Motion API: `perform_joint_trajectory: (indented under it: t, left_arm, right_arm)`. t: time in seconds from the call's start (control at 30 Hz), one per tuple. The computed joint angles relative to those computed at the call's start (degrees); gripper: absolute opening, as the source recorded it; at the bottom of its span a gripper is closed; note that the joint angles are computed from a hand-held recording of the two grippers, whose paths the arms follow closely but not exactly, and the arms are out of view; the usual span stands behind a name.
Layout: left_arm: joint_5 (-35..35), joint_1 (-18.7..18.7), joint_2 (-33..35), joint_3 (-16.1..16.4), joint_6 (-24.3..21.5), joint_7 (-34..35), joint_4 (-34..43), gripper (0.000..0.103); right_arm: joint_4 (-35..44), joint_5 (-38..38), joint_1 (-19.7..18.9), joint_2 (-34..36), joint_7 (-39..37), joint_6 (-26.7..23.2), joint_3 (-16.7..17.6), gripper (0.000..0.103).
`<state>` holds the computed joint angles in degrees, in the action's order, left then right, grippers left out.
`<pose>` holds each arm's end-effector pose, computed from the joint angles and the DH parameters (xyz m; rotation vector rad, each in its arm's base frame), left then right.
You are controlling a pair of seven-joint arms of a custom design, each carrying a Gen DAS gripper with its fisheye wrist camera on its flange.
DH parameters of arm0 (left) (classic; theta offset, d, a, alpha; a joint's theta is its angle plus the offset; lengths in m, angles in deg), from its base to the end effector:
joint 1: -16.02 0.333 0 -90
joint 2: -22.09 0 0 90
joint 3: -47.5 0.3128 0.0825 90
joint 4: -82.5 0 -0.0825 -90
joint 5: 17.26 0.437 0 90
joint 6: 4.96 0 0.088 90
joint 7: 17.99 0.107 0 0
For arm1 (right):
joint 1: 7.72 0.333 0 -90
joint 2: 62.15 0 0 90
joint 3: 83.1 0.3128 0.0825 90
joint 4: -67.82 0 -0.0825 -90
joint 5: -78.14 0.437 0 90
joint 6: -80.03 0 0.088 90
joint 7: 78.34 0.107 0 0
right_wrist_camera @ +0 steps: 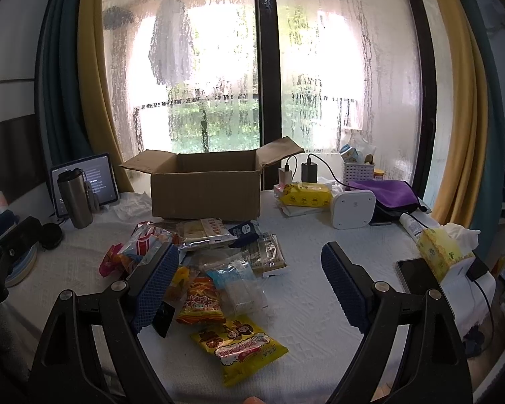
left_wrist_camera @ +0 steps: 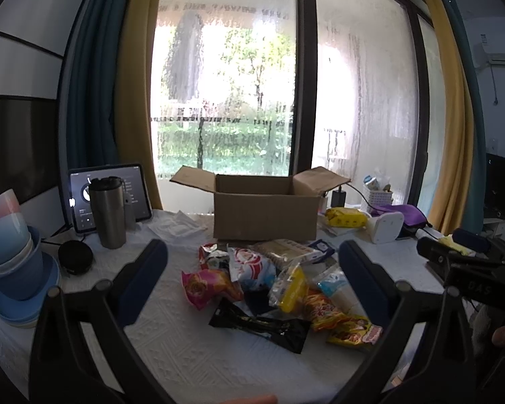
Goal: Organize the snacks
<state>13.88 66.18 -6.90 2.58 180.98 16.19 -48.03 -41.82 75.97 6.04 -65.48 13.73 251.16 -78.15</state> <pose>0.5395 -0.0679 0.6013 -1.5530 1.1719 -1.0127 0.6059 0.2095 0.6404 -1.7101 1.2256 -0.7884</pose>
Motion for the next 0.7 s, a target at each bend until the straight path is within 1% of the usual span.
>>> perform_joint_trajectory:
  t: [0.37, 0.63, 0.7]
  left_arm:
    - [-0.18, 0.32, -0.12, -0.34, 0.14, 0.06, 0.10, 0.102]
    - [0.12, -0.05, 0.72, -0.11, -0.30, 0.37, 0.74, 0.102]
    - [0.41, -0.85, 1.35, 0.47, -0.64, 0.53, 0.89, 0.102]
  right_arm:
    - [-0.20, 0.44, 0.01, -0.11, -0.41, 0.18, -0.05, 0.089]
    - [-0.38, 1.14, 0.03, -0.22, -1.03, 0.14, -0.13, 0.089]
    - [-0.34, 1.63, 0.08, -0.18, -1.50, -0.12, -0.20, 0.089]
